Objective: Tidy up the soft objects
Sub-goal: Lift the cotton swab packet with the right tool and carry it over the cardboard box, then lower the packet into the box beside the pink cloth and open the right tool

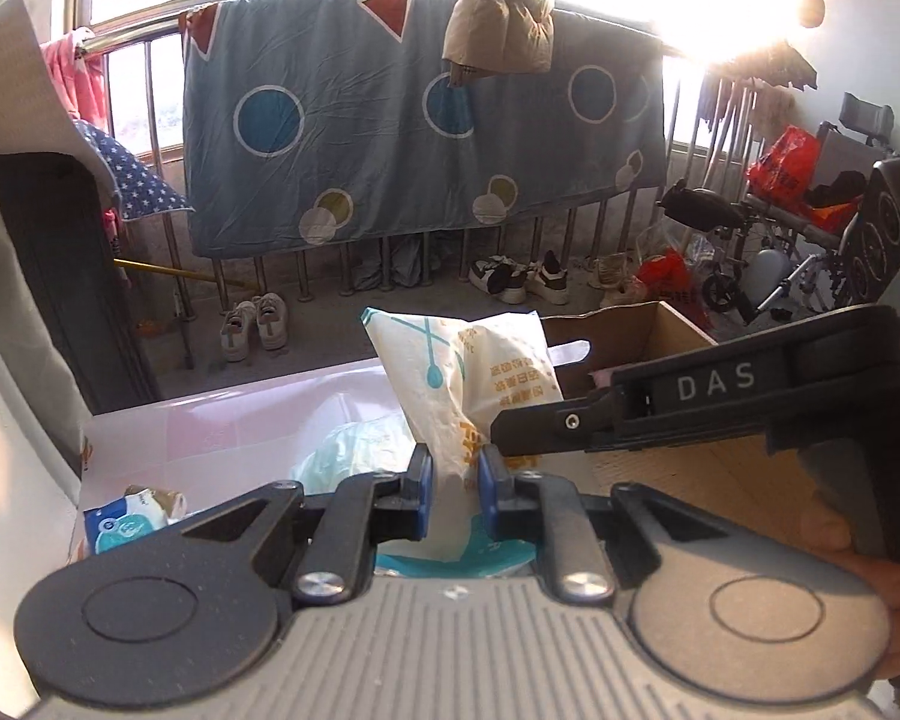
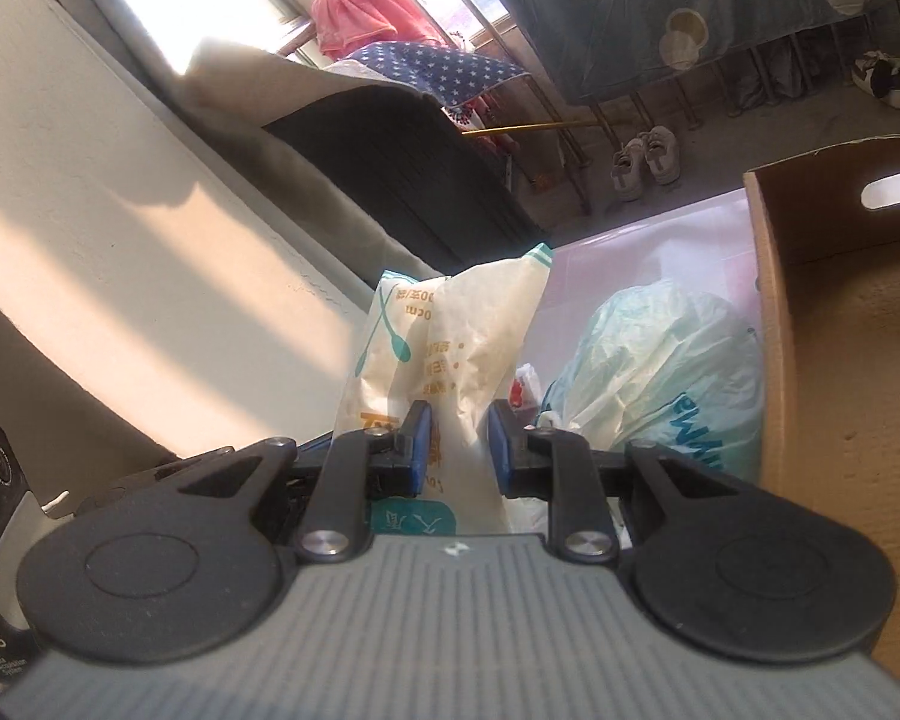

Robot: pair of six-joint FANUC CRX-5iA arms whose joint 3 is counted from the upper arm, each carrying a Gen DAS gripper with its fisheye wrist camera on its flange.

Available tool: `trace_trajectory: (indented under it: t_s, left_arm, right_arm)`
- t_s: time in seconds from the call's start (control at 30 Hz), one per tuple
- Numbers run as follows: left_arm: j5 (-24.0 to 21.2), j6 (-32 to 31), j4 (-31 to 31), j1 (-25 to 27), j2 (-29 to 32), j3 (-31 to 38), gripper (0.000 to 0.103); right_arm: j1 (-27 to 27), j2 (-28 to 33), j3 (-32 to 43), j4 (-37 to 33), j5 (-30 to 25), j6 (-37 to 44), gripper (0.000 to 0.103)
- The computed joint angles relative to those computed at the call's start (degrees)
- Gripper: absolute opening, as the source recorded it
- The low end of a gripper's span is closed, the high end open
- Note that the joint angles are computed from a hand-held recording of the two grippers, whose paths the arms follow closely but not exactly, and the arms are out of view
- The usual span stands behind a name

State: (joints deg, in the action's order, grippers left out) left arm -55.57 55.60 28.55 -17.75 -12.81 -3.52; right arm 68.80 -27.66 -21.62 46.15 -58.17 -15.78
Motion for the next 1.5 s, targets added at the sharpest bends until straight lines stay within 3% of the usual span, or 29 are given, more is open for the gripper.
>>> trace_trajectory:
  t_s: [0.17, 0.37, 0.5, 0.6, 0.7, 0.8, 0.9, 1.03, 1.27, 1.5]
  left_arm:
    - [-1.74, 8.05, -5.73, -10.51, 12.92, 12.04, 0.017]
    - [-6.17, 16.06, -13.08, -18.25, 27.96, 27.33, 0.017]
    - [-9.43, 19.14, -17.11, -21.04, 36.04, 36.09, 0.017]
    - [-11.36, 21.57, -19.74, -22.32, 40.19, 40.48, 0.017]
    - [-12.85, 23.19, -22.03, -23.04, 43.04, 43.65, 0.018]
    - [-15.36, 25.11, -23.41, -23.23, 45.64, 46.89, 0.020]
    - [-19.04, 25.76, -25.64, -23.75, 47.84, 50.53, 0.021]
    - [-17.34, 25.64, -26.00, -23.47, 46.03, 47.69, 0.032]
    - [-16.11, 24.67, -22.94, -21.42, 41.74, 44.23, 0.041]
    - [-13.83, 21.26, -16.53, -16.89, 33.04, 36.30, 0.052]
  right_arm:
    - [-6.12, -8.42, -3.41, -5.38, -5.69, 4.60, 0.020]
    - [-26.85, -12.87, -7.38, -21.79, 1.12, 17.57, 0.020]
    - [-41.36, -11.77, -8.24, -35.60, 6.29, 30.93, 0.020]
    - [-50.65, -7.55, -6.74, -45.68, 8.39, 41.99, 0.020]
    - [-56.37, -2.82, -4.89, -51.99, 8.89, 50.23, 0.020]
    - [-58.37, 1.09, -3.75, -53.68, 9.29, 54.20, 0.020]
    - [-57.03, 2.91, -4.17, -49.32, 9.52, 52.89, 0.020]
    - [-54.96, 3.33, -4.99, -42.85, 11.28, 49.16, 0.021]
    - [-52.22, -1.41, -7.41, -36.60, 11.35, 41.51, 0.021]
    - [-46.39, -9.22, -8.30, -30.23, 6.43, 33.94, 0.021]
